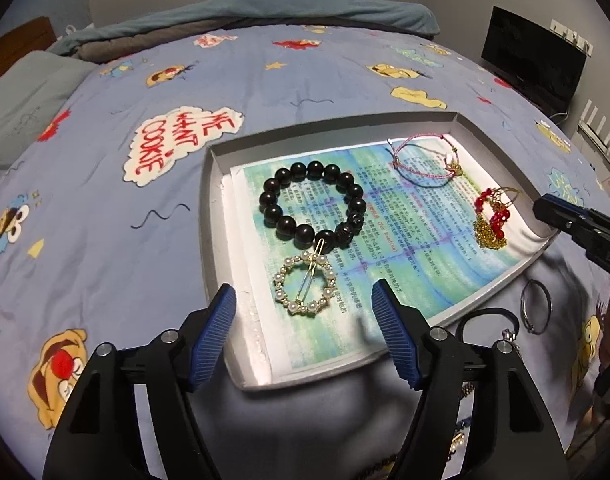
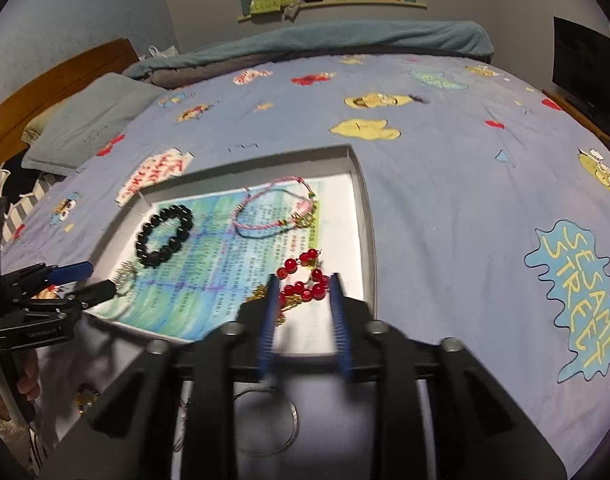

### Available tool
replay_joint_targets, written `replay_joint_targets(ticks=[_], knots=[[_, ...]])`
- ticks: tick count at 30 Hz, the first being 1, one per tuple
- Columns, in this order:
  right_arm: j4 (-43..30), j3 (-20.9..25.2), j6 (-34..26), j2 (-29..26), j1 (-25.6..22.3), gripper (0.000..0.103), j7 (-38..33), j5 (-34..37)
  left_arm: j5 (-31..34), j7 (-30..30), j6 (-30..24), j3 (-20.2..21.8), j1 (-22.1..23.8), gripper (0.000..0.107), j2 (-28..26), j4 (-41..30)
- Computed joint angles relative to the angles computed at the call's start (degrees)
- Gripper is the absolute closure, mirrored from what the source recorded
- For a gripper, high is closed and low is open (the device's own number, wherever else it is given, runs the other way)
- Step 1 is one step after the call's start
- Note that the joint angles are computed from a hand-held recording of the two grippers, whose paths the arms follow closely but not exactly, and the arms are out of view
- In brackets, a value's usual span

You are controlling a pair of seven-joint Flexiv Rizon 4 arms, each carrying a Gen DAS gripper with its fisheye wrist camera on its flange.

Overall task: Organize jewelry
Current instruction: 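Withdraw both tools from the box toward the remaining jewelry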

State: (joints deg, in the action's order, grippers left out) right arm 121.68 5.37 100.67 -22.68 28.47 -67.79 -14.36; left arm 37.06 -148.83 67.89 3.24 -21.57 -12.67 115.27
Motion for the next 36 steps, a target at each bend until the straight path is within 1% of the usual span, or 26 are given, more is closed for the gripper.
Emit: replay_joint_targets(ticks=[1,3,4,5,6,7,8,10,13,15,16,17,19,23,25,26,31,36], knots=[[0.84,-1.18,0.70,0.81,1.14,0.074,-0.13,0.19,0.21,-0.24,-0.44,0.02,-0.24,0.034,0.27,0.01],[1.88,-2.25,1.45,1.91,2.29,0.059,-0.37,0.65,1.75,-1.91,-1.91,0.13,-1.06,0.027,1.15,-0.20],[2.45,-2.49,1.97,2.46,2.57,0.044,-0.49,0.99,2.90,-3.01,-2.89,0.08,-1.47,0.025,1.69,-0.35],[3.16,-1.64,3.00,3.11,1.83,0.032,-0.70,1.29,3.85,-3.87,-3.84,-0.13,-1.66,0.024,2.15,-0.46],[3.39,-0.64,3.45,3.37,0.90,0.029,-0.91,1.38,4.81,-4.85,-4.91,-0.42,-1.83,0.022,2.61,-0.62],[3.85,-0.73,3.98,3.86,1.09,0.025,-1.16,1.74,5.63,-5.75,-5.88,-0.79,-1.88,0.021,3.09,-0.69],[4.62,-2.36,4.50,4.69,2.87,0.020,-1.59,2.66,6.18,-6.52,-6.72,-1.22,-1.84,0.020,3.65,-0.63],[5.75,-5.66,5.33,5.88,6.56,0.017,-2.84,4.69,7.18,-7.80,-7.91,-2.13,-1.57,0.014,4.66,-0.45],[7.14,-8.48,6.10,7.53,10.26,0.012,-5.25,7.52,8.90,-9.22,-10.76,-3.62,-1.38,0.013,5.78,-0.78],[7.96,-11.49,6.44,8.46,13.99,0.009,-7.34,10.10,9.88,-9.92,-13.14,-4.67,-1.45,0.013,6.61,-1.00],[8.48,-13.45,6.71,9.04,16.39,0.008,-8.66,11.66,10.09,-10.10,-13.50,-5.12,-1.30,0.012,6.97,-0.92],[8.72,-14.29,6.90,9.33,17.57,0.006,-9.70,12.86,10.21,-10.26,-13.75,-5.52,-1.13,0.012,7.26,-0.82],[9.30,-17.15,7.16,10.14,21.23,0.006,-12.07,15.78,10.67,-10.92,-14.68,-6.28,-1.02,0.012,7.85,-0.69],[10.63,-26.12,7.58,11.62,31.58,0.006,-17.62,22.35,11.31,-12.43,-15.45,-7.56,-0.88,0.012,9.47,0.35],[11.21,-29.25,7.84,12.24,35.28,0.006,-19.71,24.90,11.43,-12.93,-15.80,-8.20,-0.74,0.012,10.03,0.75],[11.52,-30.37,7.97,12.56,36.73,0.006,-20.57,26.00,11.57,-13.30,-16.25,-8.54,-0.81,0.012,10.45,1.04],[12.32,-31.50,8.06,13.44,38.86,0.006,-22.78,28.77,12.17,-15.13,-17.95,-10.11,-0.90,0.012,12.44,2.55],[14.21,-36.78,7.70,14.47,45.00,0.006,-24.96,29.65,12.75,-17.60,-17.70,-11.63,-0.68,0.012,14.71,4.96]])
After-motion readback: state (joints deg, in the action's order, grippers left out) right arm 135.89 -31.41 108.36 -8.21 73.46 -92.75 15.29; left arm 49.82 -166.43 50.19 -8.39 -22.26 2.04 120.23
